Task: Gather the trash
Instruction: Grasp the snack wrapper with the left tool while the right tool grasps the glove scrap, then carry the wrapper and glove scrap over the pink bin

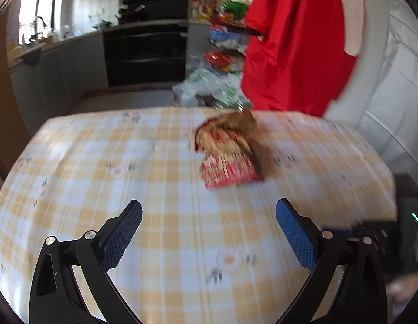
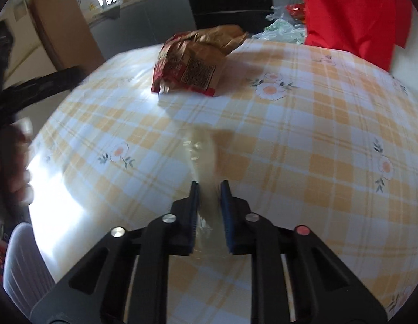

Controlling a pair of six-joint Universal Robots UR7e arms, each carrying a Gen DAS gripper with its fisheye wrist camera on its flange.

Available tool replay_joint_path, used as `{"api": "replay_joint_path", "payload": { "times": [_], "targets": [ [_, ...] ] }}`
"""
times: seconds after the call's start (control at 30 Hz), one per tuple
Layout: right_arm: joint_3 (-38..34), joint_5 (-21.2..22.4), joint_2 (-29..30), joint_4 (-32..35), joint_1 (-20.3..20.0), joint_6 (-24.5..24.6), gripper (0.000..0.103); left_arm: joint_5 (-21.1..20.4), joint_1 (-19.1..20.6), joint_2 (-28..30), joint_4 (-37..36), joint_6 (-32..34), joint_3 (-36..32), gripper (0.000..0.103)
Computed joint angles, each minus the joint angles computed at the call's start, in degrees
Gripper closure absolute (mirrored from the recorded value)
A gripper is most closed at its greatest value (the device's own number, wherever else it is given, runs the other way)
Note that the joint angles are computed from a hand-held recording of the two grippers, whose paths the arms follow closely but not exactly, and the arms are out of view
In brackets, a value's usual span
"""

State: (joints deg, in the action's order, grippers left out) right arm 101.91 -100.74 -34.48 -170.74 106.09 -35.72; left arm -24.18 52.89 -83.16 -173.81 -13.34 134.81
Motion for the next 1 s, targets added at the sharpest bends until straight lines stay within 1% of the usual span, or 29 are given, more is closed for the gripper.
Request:
{"api": "replay_joint_path", "payload": {
  "times": [0.07, 0.13, 0.23, 0.33, 0.37, 0.43, 0.53, 0.57, 0.6, 0.63, 0.67, 0.7, 0.77, 0.8, 0.87, 0.93, 1.0],
  "targets": [
    [2.0, 2.4, -1.7, -2.6, -0.9, 1.9, 0.084, -0.4, 2.3, 5.4, -6.5, 5.4, -3.5, 0.006],
    [4.8, 5.5, -3.9, -6.0, -2.2, 4.4, 0.085, -1.2, 4.2, 9.1, -10.4, 9.0, -6.6, 0.006],
    [8.3, 7.5, -6.7, -10.1, -4.1, 7.0, 0.086, -4.2, 6.8, 12.2, -11.4, 10.2, -10.9, 0.006],
    [11.0, 8.5, -8.9, -11.9, -6.3, 9.5, 0.086, -5.4, 8.7, 15.2, -10.0, 9.3, -14.9, 0.006],
    [11.6, 8.6, -9.4, -12.3, -6.7, 10.0, 0.086, -5.4, 9.2, 16.0, -8.3, 8.7, -16.2, 0.006],
    [13.3, 9.2, -11.0, -12.7, -7.9, 11.1, 0.086, -3.8, 10.0, 17.8, -4.2, 6.8, -18.8, 0.006],
    [15.4, 9.5, -13.0, -13.7, -8.6, 11.7, 0.086, -3.0, 10.9, 18.8, 0.6, 4.5, -20.6, 0.006],
    [16.0, 9.7, -13.5, -14.1, -8.8, 11.8, 0.086, -2.3, 10.8, 18.7, 1.9, 3.9, -20.4, 0.019],
    [16.9, 10.3, -14.4, -14.5, -9.0, 12.1, 0.086, -2.5, 10.6, 18.2, 1.8, 4.4, -19.6, 0.044],
    [17.5, 10.7, -15.0, -14.9, -9.1, 12.3, 0.086, -1.5, 10.3, 17.9, 2.5, 4.2, -19.0, 0.051],
    [18.2, 11.2, -15.9, -15.6, -9.2, 12.6, 0.086, -0.2, 9.6, 17.6, 3.1, 4.7, -18.3, 0.054],
    [18.7, 11.6, -16.3, -16.1, -9.1, 12.8, 0.086, -0.4, 9.1, 17.0, 2.8, 5.8, -17.4, 0.061],
    [19.8, 12.9, -17.5, -17.1, -9.0, 13.8, 0.086, -2.1, 7.9, 14.4, 4.0, 6.1, -15.2, 0.062],
    [20.1, 13.5, -18.0, -17.4, -8.9, 14.3, 0.086, -1.9, 7.4, 13.7, 4.2, 6.2, -14.5, 0.063],
    [21.2, 14.6, -19.2, -18.3, -8.4, 14.9, 0.086, -0.9, 5.1, 11.7, 3.2, 7.8, -11.5, 0.063],
    [22.2, 14.8, -20.2, -19.1, -7.5, 14.6, 0.086, -0.6, 3.1, 9.5, 4.6, 6.7, -9.4, 0.063],
    [22.9, 15.2, -21.5, -19.1, -6.7, 14.4, 0.086, -0.1, 0.0, 5.8, 7.2, 4.4, -6.2, 0.063]
  ]
}}
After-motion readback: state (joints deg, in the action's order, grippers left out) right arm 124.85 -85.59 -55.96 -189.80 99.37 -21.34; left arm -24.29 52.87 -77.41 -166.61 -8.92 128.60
